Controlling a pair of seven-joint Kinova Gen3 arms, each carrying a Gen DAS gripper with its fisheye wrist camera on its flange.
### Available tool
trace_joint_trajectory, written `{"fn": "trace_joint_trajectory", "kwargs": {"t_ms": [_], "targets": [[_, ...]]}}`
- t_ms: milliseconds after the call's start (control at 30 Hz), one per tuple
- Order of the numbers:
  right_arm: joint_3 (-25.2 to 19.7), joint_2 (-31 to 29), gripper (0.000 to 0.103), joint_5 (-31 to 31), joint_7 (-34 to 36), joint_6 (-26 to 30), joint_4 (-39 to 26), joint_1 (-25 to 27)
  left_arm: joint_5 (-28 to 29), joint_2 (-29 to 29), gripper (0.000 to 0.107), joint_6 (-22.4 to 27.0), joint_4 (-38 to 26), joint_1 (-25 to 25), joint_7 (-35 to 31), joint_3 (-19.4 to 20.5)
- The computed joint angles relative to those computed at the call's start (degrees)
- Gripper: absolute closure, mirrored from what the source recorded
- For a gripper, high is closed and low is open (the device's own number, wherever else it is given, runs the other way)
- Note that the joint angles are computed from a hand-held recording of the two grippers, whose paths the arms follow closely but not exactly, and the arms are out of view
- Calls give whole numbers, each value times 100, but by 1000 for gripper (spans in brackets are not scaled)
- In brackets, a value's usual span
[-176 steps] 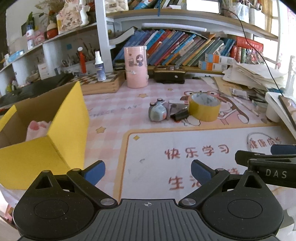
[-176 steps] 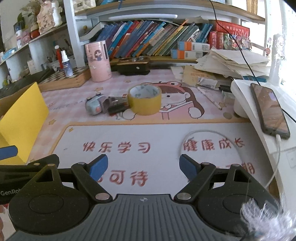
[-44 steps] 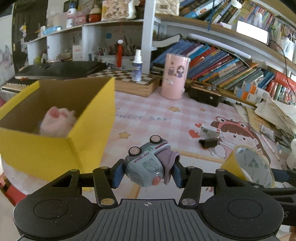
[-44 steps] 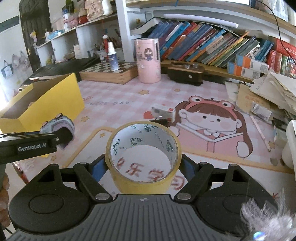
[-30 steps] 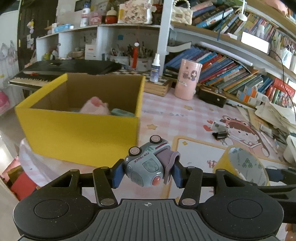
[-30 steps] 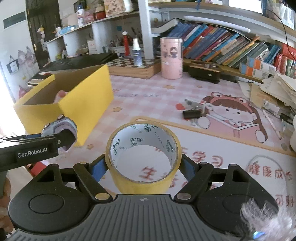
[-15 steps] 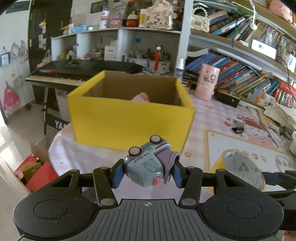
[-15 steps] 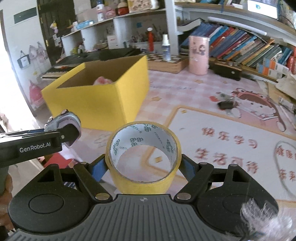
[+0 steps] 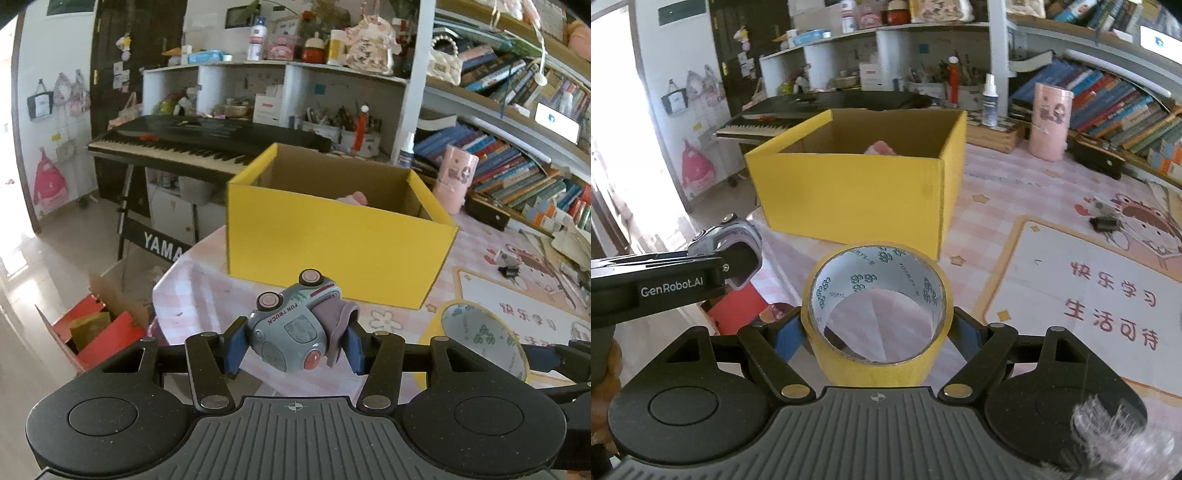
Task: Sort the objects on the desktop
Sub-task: 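Carry the grey toy car and yellow tape roll over the yellow box with both tools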
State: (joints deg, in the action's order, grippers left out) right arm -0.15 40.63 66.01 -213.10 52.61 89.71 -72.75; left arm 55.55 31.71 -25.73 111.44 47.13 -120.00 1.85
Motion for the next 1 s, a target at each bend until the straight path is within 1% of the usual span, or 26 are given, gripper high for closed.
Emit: {"fn": "trace_joint_trajectory", "kwargs": {"t_ms": [267, 533, 767, 1000], "targets": [[39, 117, 23, -50, 443, -32, -326, 16, -297, -51, 56, -73, 125, -170, 291, 24], [190, 139, 23, 16, 701, -12, -515, -22, -523, -114, 56, -180, 77, -269, 395, -31], [283, 27, 23, 321, 619, 14, -520, 23, -654, -129, 56, -329, -79, -354, 356, -4], [272, -127, 23, 836, 472, -81, -431, 276, -583, 13, 56, -309, -533, -363, 110, -30]]}}
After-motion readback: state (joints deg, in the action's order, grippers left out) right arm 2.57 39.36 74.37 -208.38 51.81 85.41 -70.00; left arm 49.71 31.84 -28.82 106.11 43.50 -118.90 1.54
